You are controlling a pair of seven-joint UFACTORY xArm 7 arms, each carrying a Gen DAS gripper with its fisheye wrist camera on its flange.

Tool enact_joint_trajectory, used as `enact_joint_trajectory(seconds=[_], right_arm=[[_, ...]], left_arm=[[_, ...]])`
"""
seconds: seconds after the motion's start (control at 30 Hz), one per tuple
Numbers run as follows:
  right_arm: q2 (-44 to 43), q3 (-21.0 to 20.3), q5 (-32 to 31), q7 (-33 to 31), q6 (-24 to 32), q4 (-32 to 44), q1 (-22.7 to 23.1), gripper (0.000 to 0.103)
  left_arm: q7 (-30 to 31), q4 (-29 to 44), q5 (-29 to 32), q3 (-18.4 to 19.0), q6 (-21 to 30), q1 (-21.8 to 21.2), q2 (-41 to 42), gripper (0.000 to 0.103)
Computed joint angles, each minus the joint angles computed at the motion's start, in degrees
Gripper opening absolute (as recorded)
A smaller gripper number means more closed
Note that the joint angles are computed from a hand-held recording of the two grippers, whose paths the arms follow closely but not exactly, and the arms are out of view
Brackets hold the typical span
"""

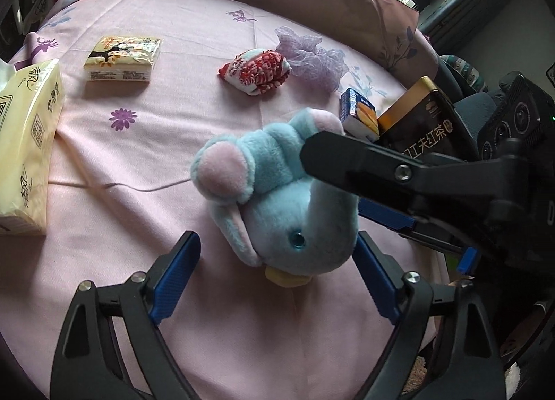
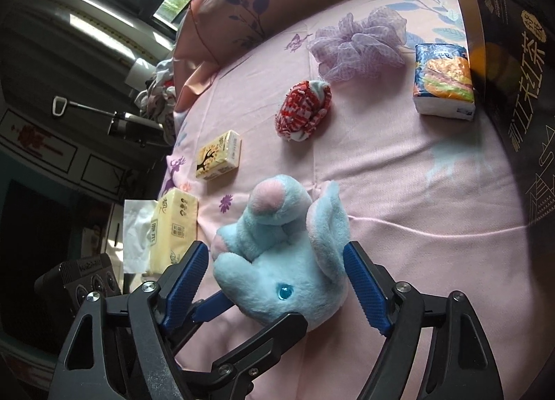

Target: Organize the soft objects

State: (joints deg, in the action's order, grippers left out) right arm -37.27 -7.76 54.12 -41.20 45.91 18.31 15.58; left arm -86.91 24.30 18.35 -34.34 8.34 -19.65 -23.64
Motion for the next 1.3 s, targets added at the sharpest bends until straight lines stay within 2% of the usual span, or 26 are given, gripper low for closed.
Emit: enact_joint_trajectory(seconds=[0.03, 0.1, 0.2, 0.3, 0.47, 0.67, 0.83, 1.3], right_arm=[[-0.11, 1.02, -0.29, 0.62, -1.14, -0.23, -0.10, 0.070], [0.15, 2.17, -1.08, 0.52, -3.00, -0.41, 0.53, 0.066], [0.44, 1.92, -1.73, 0.59, -4.50, -0.61, 1.45, 0.062], [0.35, 0.59, -1.55, 0.22, -4.23, -0.60, 1.86, 0.061], [-4.52, 0.57, -0.29, -1.31, -5.45, -2.39, 2.92, 0.059], [-16.10, -0.74, -0.72, -2.63, -7.57, -5.64, 4.71, 0.059], [-23.48, -1.42, -4.03, -0.44, -9.26, -7.32, 5.85, 0.059], [-35.56, -3.78, -13.51, 6.32, -12.64, -9.98, 9.80, 0.059]], left_arm=[[-0.33, 0.24, 0.38, -0.56, -0.75, 0.70, 0.61, 0.081], [-0.56, 0.31, 0.67, -1.04, -3.41, 1.48, 1.90, 0.068], [-1.22, 1.65, 2.27, -4.07, -2.27, 4.32, 2.25, 0.066], [-2.48, 2.10, 3.52, -5.28, -1.80, 5.56, 1.96, 0.064], [-5.71, 3.23, 6.41, -8.25, 2.59, 7.10, -2.09, 0.062], [-9.61, 2.13, 8.22, -11.97, 1.37, 10.09, -10.96, 0.063], [-9.76, 2.46, 7.93, -15.73, 0.83, 12.93, -16.28, 0.063], [-6.87, 1.80, 2.69, -19.32, 0.45, 14.34, -27.03, 0.063]])
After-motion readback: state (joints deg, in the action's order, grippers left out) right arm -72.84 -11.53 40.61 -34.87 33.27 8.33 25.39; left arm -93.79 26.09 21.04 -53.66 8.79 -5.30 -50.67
